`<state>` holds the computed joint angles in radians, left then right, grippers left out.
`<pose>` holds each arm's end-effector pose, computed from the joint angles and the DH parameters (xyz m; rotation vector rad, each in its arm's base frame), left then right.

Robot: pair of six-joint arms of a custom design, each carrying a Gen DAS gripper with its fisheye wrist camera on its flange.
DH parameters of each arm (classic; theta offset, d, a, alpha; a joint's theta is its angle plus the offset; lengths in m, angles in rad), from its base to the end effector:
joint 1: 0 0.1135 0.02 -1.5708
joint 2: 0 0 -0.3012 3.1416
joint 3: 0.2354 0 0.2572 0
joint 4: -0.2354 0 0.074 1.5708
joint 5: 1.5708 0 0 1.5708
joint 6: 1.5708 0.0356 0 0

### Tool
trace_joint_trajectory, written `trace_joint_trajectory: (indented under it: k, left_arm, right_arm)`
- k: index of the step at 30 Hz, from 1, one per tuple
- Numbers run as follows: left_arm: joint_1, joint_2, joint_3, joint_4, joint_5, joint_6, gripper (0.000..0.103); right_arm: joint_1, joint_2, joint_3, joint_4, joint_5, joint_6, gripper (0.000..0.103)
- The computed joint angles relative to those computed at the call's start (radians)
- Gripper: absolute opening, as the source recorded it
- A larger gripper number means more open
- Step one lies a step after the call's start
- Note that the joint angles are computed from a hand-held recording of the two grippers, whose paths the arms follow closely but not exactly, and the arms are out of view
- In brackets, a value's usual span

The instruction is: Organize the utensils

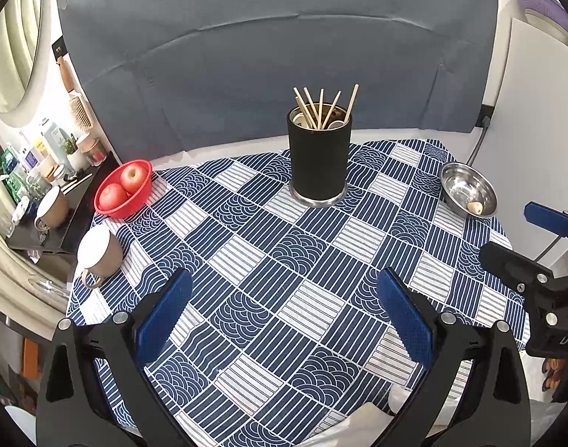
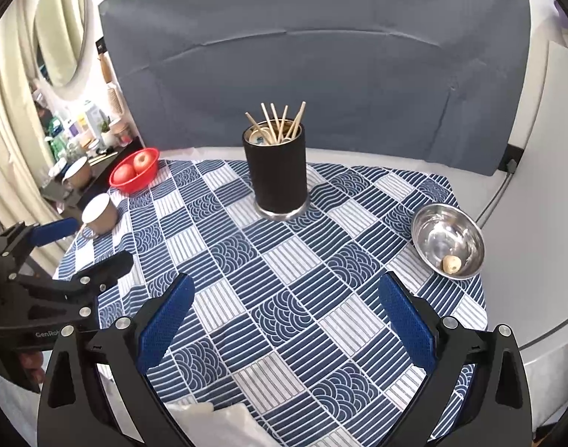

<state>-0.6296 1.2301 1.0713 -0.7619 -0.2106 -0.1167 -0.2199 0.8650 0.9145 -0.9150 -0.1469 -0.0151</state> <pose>0.1997 -0.1363 0.3305 0.5398 2.4041 -0.0602 0.1400 -0.0259 0.3319 0.1825 2.4182 0.0726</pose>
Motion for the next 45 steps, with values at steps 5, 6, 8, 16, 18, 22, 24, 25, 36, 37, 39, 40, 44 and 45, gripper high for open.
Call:
trace_joint_trajectory:
  k: [5, 6, 8, 16, 18, 22, 24, 25, 36, 37, 39, 40, 44, 45]
  left_arm:
    - [0.000, -0.003, -0.001, 0.003, -0.013, 0.000, 0.097]
    - [0.004, -0.006, -0.002, 0.008, -0.010, 0.001, 0.097]
    - [0.006, -0.006, -0.003, 0.011, -0.011, 0.002, 0.097]
    - [0.004, -0.006, -0.005, 0.015, -0.011, 0.012, 0.097]
    - [0.004, -0.006, -0.006, 0.017, -0.013, 0.015, 0.097]
    - [0.026, 0.005, -0.005, 0.010, 0.026, 0.019, 0.097]
    - [0.032, 0.003, -0.007, 0.010, 0.023, 0.012, 0.097]
    - [0.034, 0.001, -0.009, 0.012, 0.021, 0.010, 0.097]
    - [0.050, -0.009, -0.017, 0.013, 0.036, 0.004, 0.097]
    - [0.054, -0.012, -0.017, 0.013, 0.038, 0.004, 0.097]
    - [0.054, -0.015, -0.017, 0.014, 0.032, 0.004, 0.097]
    - [0.052, -0.016, -0.018, 0.015, 0.029, 0.006, 0.097]
    - [0.045, -0.017, -0.022, 0.014, 0.029, 0.018, 0.097]
    - [0.045, -0.018, -0.023, 0.014, 0.030, 0.019, 0.097]
  right_arm:
    - [0.008, 0.005, -0.004, 0.009, 0.007, 0.003, 0.095]
    - [0.013, 0.006, -0.005, 0.014, 0.014, 0.006, 0.095]
    - [0.019, 0.008, -0.008, 0.019, 0.021, 0.011, 0.095]
    - [0.018, 0.015, -0.003, 0.015, 0.023, 0.014, 0.095]
    - [0.025, 0.012, -0.002, 0.012, 0.028, 0.013, 0.095]
    - [0.043, 0.008, -0.001, 0.013, 0.041, 0.018, 0.095]
    - [0.051, 0.007, -0.002, 0.014, 0.047, 0.023, 0.095]
    - [0.054, 0.006, -0.002, 0.014, 0.051, 0.026, 0.095]
    - [0.050, 0.005, -0.002, 0.011, 0.047, 0.024, 0.095]
    - [0.053, 0.004, -0.001, 0.009, 0.049, 0.027, 0.095]
    - [0.053, 0.003, -0.001, 0.009, 0.048, 0.028, 0.095]
    - [0.054, 0.004, -0.001, 0.009, 0.050, 0.029, 0.095]
    - [0.054, -0.003, -0.002, 0.000, 0.049, 0.041, 0.095]
    - [0.053, -0.004, -0.002, -0.003, 0.048, 0.044, 0.095]
